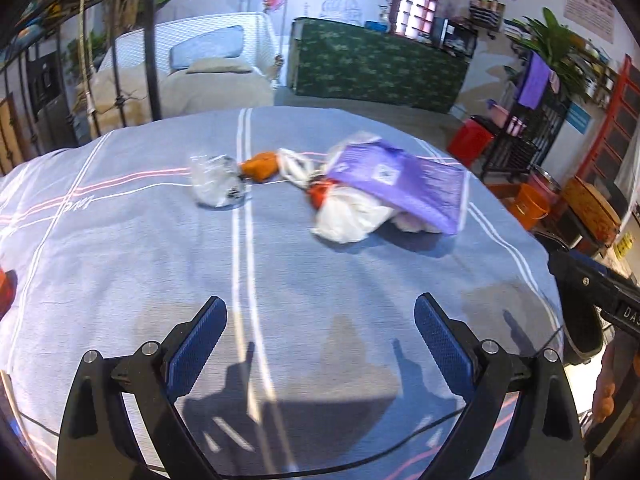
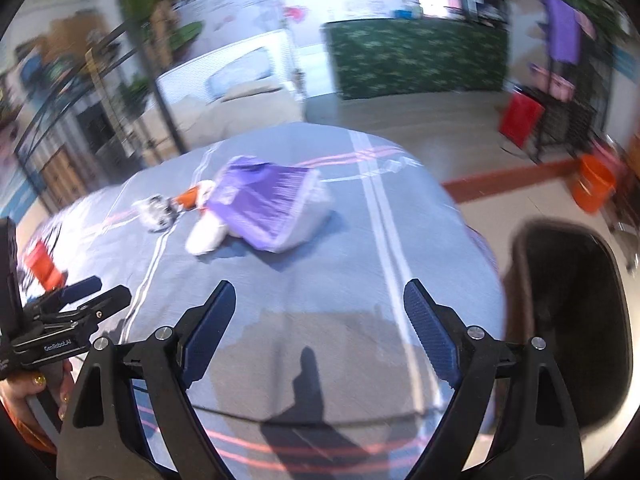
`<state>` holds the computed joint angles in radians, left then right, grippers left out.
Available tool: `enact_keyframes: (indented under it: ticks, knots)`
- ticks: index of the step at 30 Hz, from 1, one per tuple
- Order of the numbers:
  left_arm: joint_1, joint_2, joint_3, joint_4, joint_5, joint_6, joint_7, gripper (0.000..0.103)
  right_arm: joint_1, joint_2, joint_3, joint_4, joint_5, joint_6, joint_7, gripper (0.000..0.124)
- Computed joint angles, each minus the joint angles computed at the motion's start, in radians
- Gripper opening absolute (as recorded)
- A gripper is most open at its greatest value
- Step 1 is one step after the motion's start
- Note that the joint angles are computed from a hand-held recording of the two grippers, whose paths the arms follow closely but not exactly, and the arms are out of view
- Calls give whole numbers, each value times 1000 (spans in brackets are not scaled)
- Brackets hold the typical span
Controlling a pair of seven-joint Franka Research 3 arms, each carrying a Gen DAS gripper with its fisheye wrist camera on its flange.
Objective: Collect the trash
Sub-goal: 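Withdraw both tools from the bin back over the table, then grasp the clear plastic bag with the left tool while the right tool grasps the purple bag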
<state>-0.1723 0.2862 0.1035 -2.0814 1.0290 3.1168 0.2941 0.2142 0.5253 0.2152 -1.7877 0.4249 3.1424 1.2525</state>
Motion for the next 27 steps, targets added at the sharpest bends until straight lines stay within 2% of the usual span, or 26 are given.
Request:
enact_keyframes:
  ticks: [2,5,6,10,14,16,17,22,24,25,27]
  knots:
    - [19,-1,-4,-8,-16,2,21,93,23,40,-12,68,-33,-41,-15,85]
    - [39,2,-6,-7,-48,-4,55,93,99,100,-88,186,-106,-164,-5,86]
    - [53,3,-14,-7,-69,-6,78,93,109,122,-90,222,-124,-187,-16,86]
    - [97,21,-40,6,-161,-12,165,93,191,179,-162,301,-208,-199,-4,86]
    - [137,44,-73,30,-276,-22,294,93,328,247,-331,380,-357,-177,60,85]
    - [138,54,-73,46,-315,-30,342,93,377,303,-408,454,-428,-207,94,80]
    - [141,60,-73,55,-334,-32,364,93,382,325,-421,492,-454,-238,103,73]
    - [169,92,-96,96,-440,-50,473,93,338,401,-382,640,-512,-332,113,59]
    - [182,107,-108,116,-481,-59,513,93,322,409,-359,662,-518,-349,112,38]
    - [192,116,-118,129,-504,-65,536,93,306,415,-338,678,-513,-364,101,33]
    - [205,135,-131,155,-543,-75,576,93,270,407,-285,678,-488,-377,69,15]
